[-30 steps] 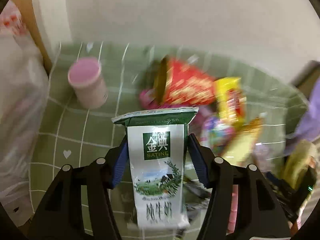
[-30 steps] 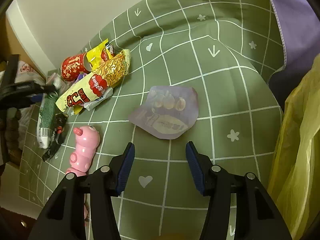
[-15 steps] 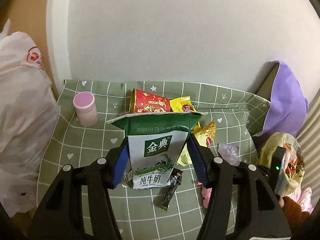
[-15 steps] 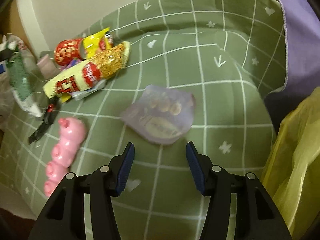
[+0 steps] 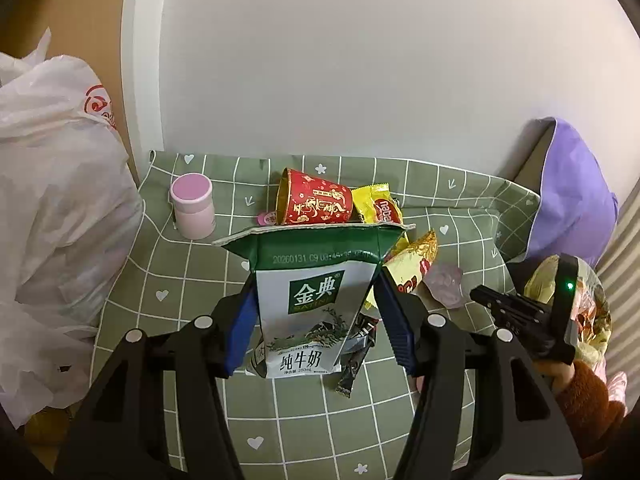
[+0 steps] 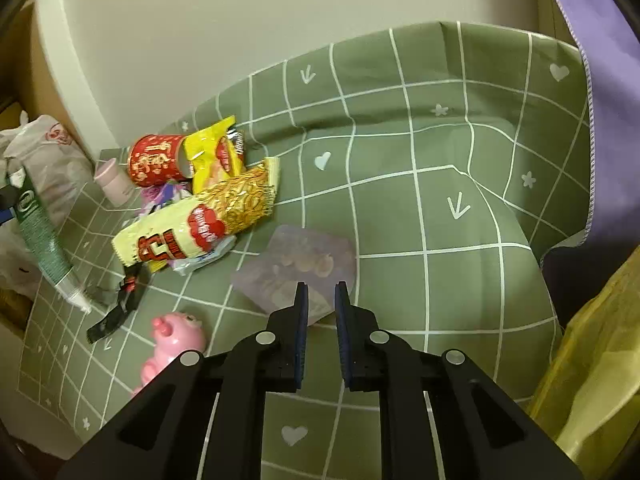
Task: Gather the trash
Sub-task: 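Grasp a small dark wrapper with the right gripper while the left gripper holds the carton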
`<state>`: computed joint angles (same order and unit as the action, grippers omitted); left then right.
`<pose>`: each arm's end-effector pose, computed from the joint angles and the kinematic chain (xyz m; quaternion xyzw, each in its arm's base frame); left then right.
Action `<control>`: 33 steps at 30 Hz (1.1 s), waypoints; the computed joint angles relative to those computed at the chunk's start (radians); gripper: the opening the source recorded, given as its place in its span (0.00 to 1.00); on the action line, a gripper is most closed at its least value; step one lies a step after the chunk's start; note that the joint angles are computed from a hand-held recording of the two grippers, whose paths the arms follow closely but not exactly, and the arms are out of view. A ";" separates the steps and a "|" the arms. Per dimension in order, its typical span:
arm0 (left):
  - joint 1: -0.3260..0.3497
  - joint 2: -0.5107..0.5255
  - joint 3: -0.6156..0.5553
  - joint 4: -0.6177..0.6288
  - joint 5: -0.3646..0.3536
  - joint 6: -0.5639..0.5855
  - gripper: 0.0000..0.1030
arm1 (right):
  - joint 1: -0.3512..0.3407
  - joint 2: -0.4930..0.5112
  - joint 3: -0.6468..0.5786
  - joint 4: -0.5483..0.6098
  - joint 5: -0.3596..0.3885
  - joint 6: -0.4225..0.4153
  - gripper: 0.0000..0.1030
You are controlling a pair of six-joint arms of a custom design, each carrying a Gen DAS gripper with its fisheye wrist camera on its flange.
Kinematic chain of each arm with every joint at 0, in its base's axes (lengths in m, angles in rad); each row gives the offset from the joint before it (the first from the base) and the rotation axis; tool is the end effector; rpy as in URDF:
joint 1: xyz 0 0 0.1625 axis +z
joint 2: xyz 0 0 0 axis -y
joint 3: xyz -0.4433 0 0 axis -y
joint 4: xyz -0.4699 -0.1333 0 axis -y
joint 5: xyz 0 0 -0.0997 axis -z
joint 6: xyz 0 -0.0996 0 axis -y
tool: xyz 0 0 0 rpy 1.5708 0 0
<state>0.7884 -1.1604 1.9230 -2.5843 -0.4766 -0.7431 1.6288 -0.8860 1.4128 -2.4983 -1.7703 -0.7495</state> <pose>-0.2830 -0.5993 0.2249 -0.0484 0.8484 -0.4338 0.2993 0.1607 -0.8085 0.2186 0.3649 -0.9045 0.1532 0.1589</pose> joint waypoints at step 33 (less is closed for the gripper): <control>-0.020 -0.108 0.100 0.041 0.088 -0.119 0.52 | 0.116 -0.004 0.112 0.157 0.064 0.003 0.11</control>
